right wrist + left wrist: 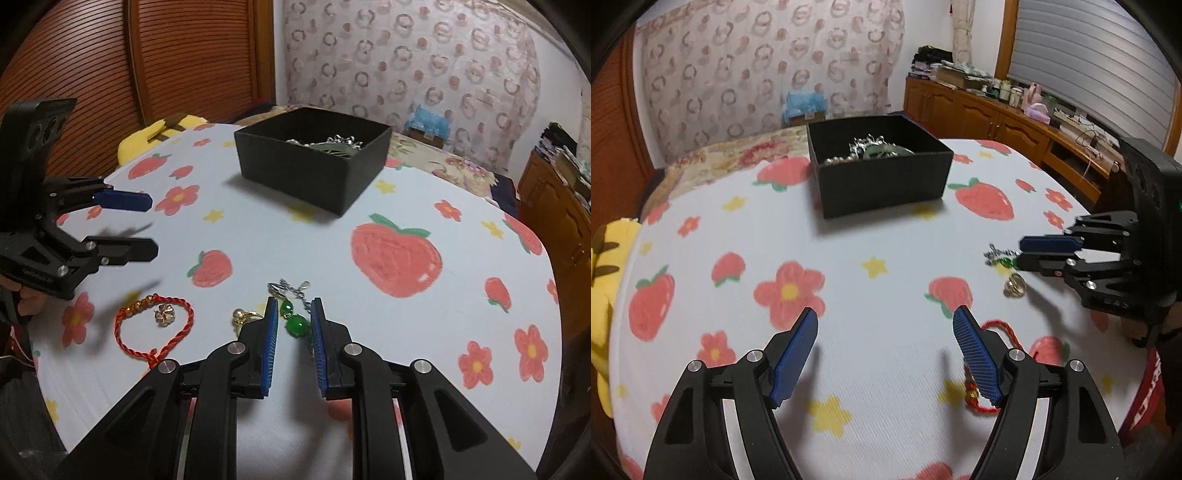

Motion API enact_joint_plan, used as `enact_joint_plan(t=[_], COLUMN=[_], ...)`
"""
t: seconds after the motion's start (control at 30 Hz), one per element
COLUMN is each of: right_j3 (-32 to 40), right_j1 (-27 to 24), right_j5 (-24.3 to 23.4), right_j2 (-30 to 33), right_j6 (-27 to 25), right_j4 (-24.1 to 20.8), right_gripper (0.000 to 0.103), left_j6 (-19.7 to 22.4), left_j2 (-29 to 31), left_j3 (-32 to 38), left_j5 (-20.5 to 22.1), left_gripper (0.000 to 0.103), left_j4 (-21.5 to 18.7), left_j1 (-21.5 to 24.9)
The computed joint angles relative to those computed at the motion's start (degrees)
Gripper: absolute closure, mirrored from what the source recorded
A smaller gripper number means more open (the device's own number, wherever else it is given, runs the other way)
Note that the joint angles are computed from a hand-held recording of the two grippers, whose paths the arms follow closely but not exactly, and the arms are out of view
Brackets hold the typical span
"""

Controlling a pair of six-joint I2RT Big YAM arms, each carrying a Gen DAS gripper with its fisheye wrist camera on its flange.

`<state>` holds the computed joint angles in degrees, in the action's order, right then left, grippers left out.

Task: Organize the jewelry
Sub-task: 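Return both grippers to the table and grasp the green earrings with the right gripper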

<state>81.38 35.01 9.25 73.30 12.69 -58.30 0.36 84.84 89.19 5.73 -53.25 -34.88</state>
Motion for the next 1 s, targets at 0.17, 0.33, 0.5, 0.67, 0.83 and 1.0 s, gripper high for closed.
enact_joint_plan(t=[0.17, 0.33, 0.5, 0.67, 0.83, 1.0], right_j3=[1.5, 3.1, 4.4, 3.5, 2.8, 2.8], right_j1=[0.0, -0.4, -0.6, -0.7, -0.9, -0.6], right_j5=[-0.3, -0.7, -1.3, -0.1, 1.1, 2.4], right_j2=[1.5, 2.8, 3.6, 2.7, 1.4, 0.5], right_j6=[-1.3, -2.5, -3.3, -3.0, -2.3, -2.2], right_j4=[-1.6, -3.6, -5.4, -4.8, -3.7, -3.0], right_gripper=[0.083, 0.083, 0.09, 0.09, 0.09, 0.09], left_j6=[-0.1, 0.3, 0.3, 0.5, 1.0, 1.6], left_j2=[-1.2, -2.0, -3.1, -3.9, -3.7, -3.7], left_j3=[-1.5, -2.6, -3.9, -4.8, -4.7, -5.1], left_j5=[0.7, 0.9, 1.9, 2.4, 2.5, 2.7], left_gripper=[0.03, 0.03, 0.031, 0.031, 0.045, 0.063], left_j4=[-0.1, -0.4, -0.5, -0.1, -0.5, -0.7], left_j1=[-0.1, -0.4, -0.9, -2.0, -3.1, -3.8])
